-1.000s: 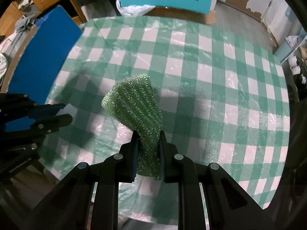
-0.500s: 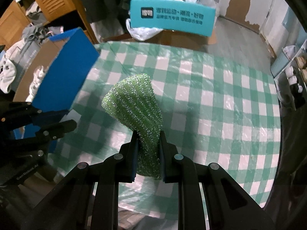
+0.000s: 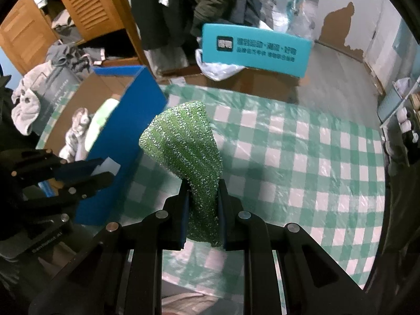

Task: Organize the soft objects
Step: 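Lift and carry the mesh pad and white piece with both tools over the box, then lower both tools into the box and open them to release the pad and piece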

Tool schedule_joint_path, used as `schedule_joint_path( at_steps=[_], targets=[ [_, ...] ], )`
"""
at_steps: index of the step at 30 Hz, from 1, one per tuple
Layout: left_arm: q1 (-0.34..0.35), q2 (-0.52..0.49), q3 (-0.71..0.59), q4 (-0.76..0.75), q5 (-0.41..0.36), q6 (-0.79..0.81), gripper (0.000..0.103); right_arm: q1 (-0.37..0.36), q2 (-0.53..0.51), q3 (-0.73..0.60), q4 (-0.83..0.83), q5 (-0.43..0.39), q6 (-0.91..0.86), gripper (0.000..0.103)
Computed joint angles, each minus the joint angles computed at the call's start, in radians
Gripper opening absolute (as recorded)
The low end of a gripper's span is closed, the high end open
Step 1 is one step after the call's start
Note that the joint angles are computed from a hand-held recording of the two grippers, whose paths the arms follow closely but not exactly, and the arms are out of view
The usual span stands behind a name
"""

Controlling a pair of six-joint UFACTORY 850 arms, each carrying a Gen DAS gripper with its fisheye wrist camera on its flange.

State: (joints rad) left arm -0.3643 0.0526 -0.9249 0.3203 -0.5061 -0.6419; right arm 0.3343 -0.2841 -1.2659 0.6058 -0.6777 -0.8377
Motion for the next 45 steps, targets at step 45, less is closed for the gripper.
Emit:
schedule_joint_path(
  at_steps=[45],
  targets=[
    [0.316,0.238,0.215,-0.074,0.014,0.060,0.014,0.276,-0.113,-0.190,-0.082,-0.048,0.159,0.016]
  ],
)
